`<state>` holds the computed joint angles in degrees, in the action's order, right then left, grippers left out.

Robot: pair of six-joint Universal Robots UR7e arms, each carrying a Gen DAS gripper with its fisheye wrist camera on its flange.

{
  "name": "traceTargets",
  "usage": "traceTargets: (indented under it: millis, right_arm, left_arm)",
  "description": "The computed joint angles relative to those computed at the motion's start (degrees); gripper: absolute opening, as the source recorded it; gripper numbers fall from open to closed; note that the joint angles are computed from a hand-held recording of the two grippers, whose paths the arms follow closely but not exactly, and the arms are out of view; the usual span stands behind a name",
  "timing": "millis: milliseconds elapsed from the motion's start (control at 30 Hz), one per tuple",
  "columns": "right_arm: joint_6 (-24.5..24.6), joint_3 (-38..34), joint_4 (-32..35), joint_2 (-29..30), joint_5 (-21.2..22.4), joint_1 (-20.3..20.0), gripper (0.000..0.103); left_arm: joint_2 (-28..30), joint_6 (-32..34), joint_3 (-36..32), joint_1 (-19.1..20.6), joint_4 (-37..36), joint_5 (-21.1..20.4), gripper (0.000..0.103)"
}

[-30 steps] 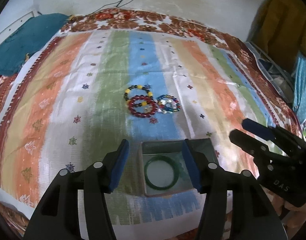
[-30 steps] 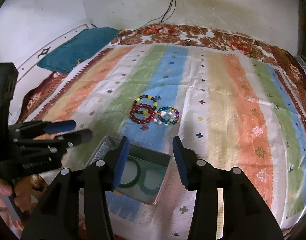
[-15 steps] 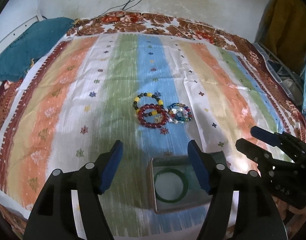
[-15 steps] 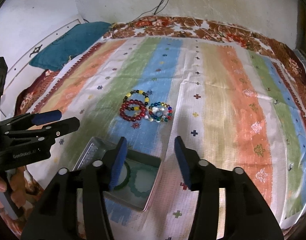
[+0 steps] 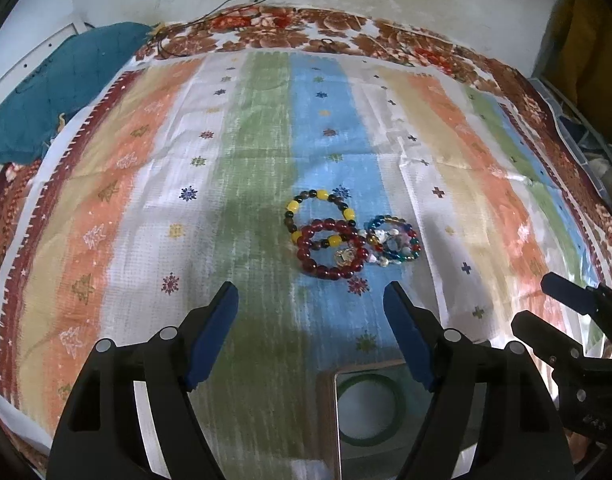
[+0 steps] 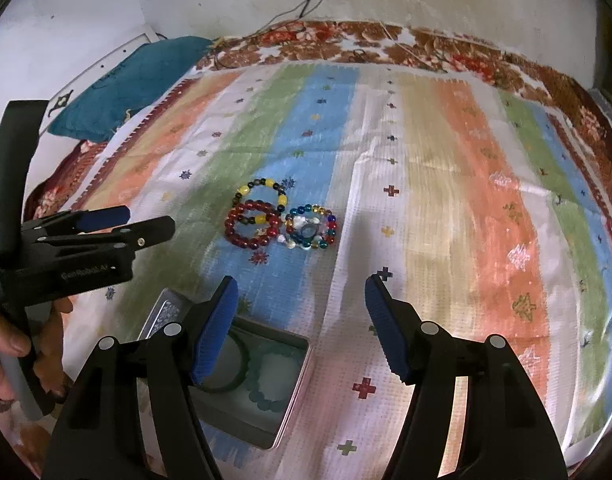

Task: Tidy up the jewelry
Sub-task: 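Move both tools back to the remaining bracelets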

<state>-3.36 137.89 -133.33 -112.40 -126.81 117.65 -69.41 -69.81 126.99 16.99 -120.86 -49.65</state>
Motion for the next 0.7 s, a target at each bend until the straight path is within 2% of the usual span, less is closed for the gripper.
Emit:
traceTargets:
  millis: [167, 267, 700]
  right_arm:
    - [-0.4, -0.3, -0.6, 1.2, 1.0, -1.7, 0.066]
    - [-0.8, -0.6, -1.8, 2.6, 0.6, -2.8, 0.066]
    - [-3.2, -1.4, -6.8, 7.9, -0.7, -6.1, 0.066]
  left_arm:
    - [0.7, 0.6, -0.1, 1.3, -1.5, -0.4, 0.076]
    - [1.0, 0.9, 0.0, 1.9, -2.6, 0.1, 0.079]
    - [2.9, 4.3, -0.3, 6.3, -6.7, -1.3, 0.079]
